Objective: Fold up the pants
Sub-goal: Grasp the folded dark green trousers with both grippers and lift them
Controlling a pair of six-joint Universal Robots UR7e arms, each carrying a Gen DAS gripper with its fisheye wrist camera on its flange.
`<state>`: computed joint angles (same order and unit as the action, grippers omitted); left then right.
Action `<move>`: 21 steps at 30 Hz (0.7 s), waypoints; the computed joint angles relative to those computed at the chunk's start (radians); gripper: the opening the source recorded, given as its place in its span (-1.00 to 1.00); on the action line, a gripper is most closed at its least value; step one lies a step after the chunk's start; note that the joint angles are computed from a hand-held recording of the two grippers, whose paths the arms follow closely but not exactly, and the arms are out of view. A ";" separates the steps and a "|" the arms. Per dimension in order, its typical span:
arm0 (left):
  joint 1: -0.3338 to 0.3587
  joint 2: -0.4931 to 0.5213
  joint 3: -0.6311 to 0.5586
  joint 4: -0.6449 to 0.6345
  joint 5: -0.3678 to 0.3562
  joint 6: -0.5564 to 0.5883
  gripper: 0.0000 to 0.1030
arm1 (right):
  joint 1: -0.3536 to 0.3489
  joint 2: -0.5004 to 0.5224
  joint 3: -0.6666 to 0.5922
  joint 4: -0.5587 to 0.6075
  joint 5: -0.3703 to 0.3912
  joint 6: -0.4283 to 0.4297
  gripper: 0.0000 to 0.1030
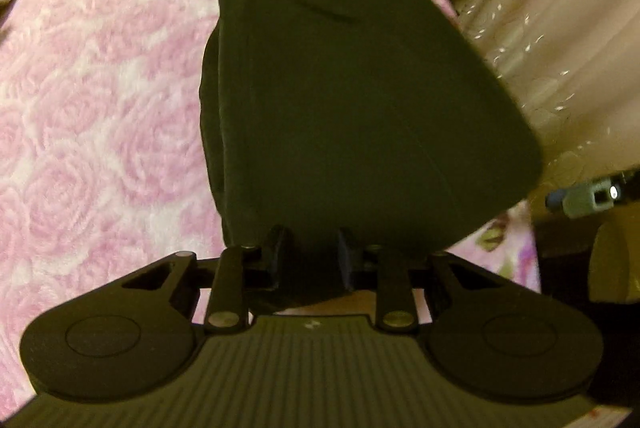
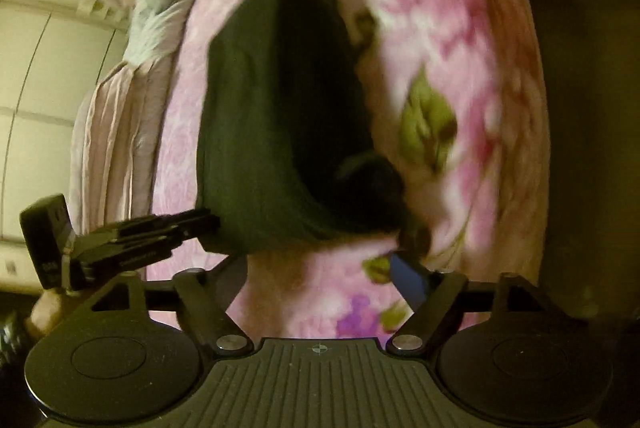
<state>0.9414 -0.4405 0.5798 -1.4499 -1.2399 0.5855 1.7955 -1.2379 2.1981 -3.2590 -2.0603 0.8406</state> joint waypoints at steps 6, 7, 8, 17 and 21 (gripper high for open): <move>0.008 -0.002 0.053 -0.058 0.015 0.032 -0.55 | -0.034 0.148 0.048 -0.345 -0.019 0.073 0.52; 0.007 -0.003 0.042 -0.050 0.012 0.035 -0.55 | -0.033 0.167 0.049 -0.397 -0.023 0.072 0.52; 0.006 -0.006 0.032 -0.042 0.007 0.038 -0.55 | -0.031 0.188 0.045 -0.450 -0.030 0.058 0.52; 0.003 -0.036 -0.013 0.002 0.020 0.034 -0.55 | -0.058 0.238 0.018 -0.564 -0.050 0.112 -0.07; -0.007 -0.051 -0.006 0.002 -0.004 0.026 -0.55 | -0.031 0.124 0.015 -0.379 -0.115 0.126 -0.28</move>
